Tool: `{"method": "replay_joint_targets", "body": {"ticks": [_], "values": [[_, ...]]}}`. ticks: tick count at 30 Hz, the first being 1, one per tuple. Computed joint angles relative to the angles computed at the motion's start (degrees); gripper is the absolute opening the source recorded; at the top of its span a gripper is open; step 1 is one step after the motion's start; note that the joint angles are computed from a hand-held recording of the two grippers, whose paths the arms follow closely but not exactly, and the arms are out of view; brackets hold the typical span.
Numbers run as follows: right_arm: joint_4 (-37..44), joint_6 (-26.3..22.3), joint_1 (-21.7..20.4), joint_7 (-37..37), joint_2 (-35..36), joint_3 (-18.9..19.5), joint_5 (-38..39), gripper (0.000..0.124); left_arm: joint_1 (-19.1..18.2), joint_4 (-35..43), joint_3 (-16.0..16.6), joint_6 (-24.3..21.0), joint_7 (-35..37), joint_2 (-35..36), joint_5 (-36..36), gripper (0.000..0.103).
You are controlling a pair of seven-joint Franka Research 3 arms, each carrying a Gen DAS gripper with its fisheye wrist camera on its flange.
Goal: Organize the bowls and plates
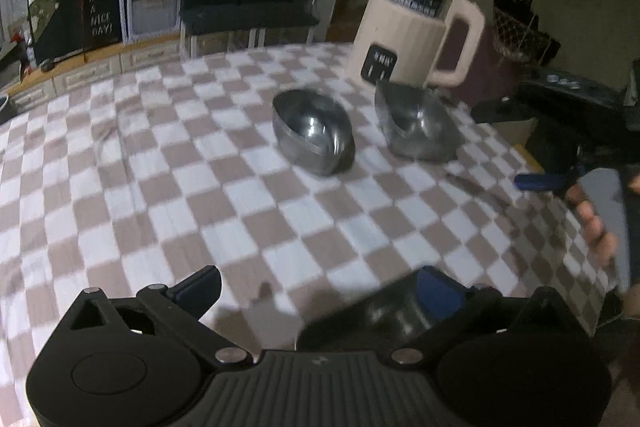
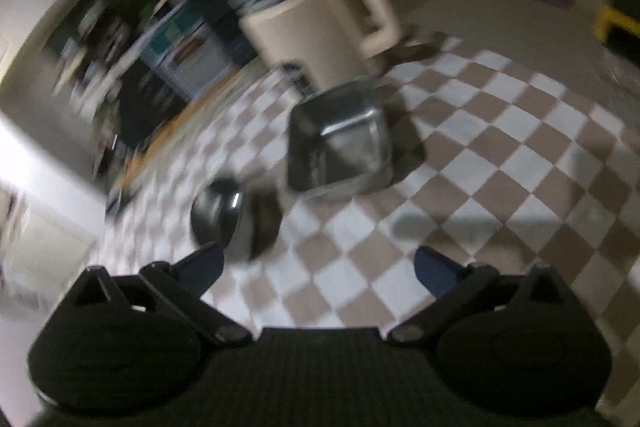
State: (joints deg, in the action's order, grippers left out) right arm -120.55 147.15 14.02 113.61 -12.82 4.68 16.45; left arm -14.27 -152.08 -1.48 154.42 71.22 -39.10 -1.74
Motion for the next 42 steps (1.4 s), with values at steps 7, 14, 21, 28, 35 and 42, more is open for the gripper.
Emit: {"method": "replay_joint_targets", "body": {"ticks": [7, 14, 21, 28, 35, 42], "values": [[1.3, 6.1, 0.6, 11.0, 5.3, 1.1, 0.6, 0.081, 0.6, 2.8, 1.3, 5.7, 0.7, 5.5, -0.1, 0.103], [3.7, 9.0, 0.4, 20.8, 10.1, 0.8, -7.2, 0.054, 1.0, 4.3, 2.0, 7.9, 1.0, 10.1, -2.1, 0.103], [4.6, 6.8, 1.4, 12.8, 11.3, -0.4, -2.9, 0.042, 2.1, 5.8, 0.9, 9.8, 0.3, 13.5, -2.7, 0.103], [4.5, 4.7, 1.6, -0.6, 9.7, -1.0, 1.7, 0.009, 0.6, 7.0, 0.7, 15.8, -0.8, 15.7, -3.4, 0.103], [2.5, 2.6, 0.2, -5.6, 8.0, -2.5, 7.7, 0.005, -0.7, 9.6, 0.0, 18.2, -3.3, 18.5, -2.8, 0.103], [0.1, 8.4, 0.7, -3.1, 7.4, -2.0, 20.1, 0.049, -2.9, 9.9, 1.2, 19.5, -2.8, 19.2, -3.3, 0.103]]}}
